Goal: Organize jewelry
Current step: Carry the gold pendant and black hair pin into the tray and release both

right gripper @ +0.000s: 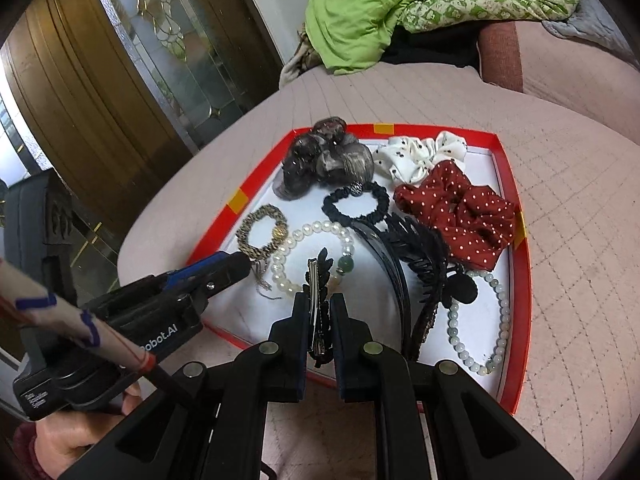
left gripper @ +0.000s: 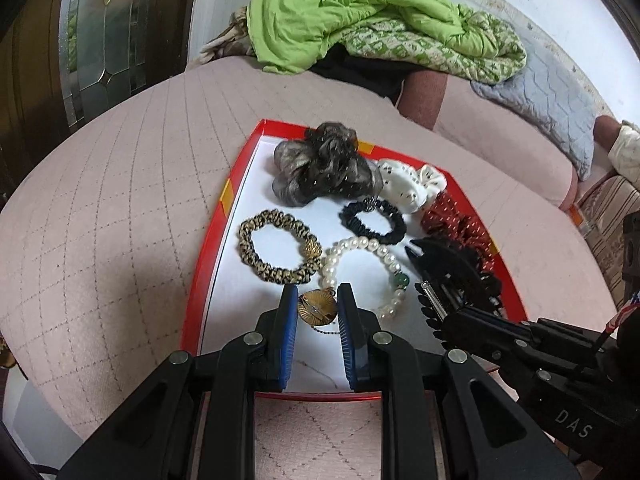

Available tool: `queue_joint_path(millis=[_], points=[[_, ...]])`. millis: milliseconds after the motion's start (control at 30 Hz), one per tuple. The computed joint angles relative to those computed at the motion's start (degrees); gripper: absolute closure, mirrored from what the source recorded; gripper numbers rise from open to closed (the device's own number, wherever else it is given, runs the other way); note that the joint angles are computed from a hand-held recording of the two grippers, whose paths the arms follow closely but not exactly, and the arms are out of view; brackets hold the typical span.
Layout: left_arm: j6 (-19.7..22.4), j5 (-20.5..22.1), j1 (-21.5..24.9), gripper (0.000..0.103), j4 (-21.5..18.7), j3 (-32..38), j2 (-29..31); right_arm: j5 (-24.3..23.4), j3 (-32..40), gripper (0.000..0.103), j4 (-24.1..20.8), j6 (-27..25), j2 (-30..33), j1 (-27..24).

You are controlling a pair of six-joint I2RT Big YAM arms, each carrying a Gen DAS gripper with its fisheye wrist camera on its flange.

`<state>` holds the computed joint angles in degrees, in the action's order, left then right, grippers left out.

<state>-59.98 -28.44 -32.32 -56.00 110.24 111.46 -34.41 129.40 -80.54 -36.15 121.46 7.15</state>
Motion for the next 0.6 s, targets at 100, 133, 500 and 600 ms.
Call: queue_joint_path(millis=[100,133,500,600], points=[[0.27,0.39,0.01,0.084,-1.24,1.0,0.85,1.4,-0.66,0.091,0.72,-0.04,0.12,0.15],[0.4,0.24,-0.04,0.084,-1.95,1.6,1.25,1.66,-0.8,0.091,0.77,-0.13,0.1,0.06],[0.31,0.36,0.05,0.084,-5.11,3.68,2.68,2.6,0.37,0.091,-0.06,0.3,1.58,-0.52],[0.42,0.22,-0.02,0.084,-6.29,4.66,3.3,2.96,0.0,0.091,-0.07,0.26,1.49,-0.45]])
